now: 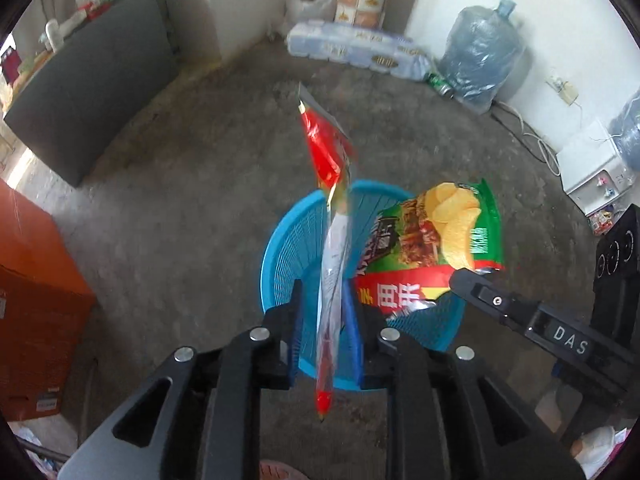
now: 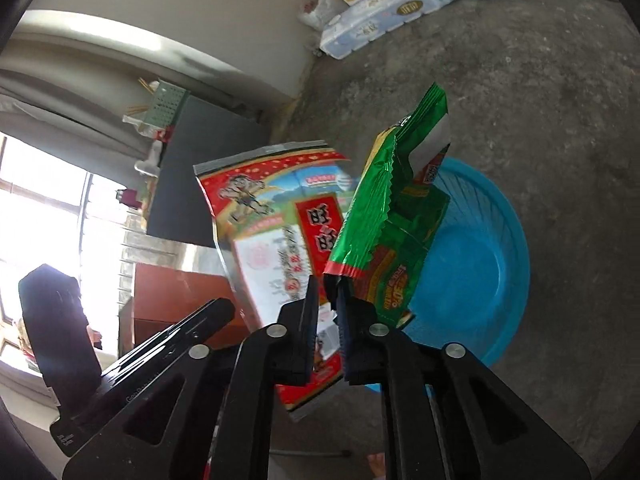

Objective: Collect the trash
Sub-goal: 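Carry both bags over the blue wastebasket with both tools, then open the right tool over the wastebasket while the left tool releases the clear bag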

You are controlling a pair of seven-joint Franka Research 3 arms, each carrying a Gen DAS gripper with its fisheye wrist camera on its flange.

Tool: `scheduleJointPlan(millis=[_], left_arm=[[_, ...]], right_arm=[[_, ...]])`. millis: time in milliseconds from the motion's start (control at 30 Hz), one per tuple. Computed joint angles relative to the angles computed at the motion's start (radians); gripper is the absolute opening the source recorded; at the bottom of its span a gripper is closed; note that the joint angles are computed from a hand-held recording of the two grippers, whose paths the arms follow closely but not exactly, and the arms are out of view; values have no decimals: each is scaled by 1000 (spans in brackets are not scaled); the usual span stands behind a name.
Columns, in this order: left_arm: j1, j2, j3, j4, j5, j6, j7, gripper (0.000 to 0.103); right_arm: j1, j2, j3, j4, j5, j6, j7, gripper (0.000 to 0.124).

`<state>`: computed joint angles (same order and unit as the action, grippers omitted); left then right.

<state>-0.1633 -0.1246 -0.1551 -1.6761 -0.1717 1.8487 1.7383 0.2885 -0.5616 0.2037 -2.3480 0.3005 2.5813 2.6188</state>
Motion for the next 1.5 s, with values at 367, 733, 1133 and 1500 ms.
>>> scheduleJointPlan(millis=[367, 733, 1133, 1500], left_arm=[[34, 23, 26, 158, -100, -109, -31, 32], [155, -9, 141, 467, -171, -419, 129, 36], [445, -16, 392, 708, -355, -622, 188, 50], [558, -64, 546, 664, -425, -666, 219, 55]], right_arm=[[5, 41, -17, 24, -14, -126, -34, 35], [17, 265, -22, 207, -85, -291, -82, 3], [25, 212, 3, 282, -210, -285, -122, 50], [131, 561, 20, 721, -508, -779, -141, 14]])
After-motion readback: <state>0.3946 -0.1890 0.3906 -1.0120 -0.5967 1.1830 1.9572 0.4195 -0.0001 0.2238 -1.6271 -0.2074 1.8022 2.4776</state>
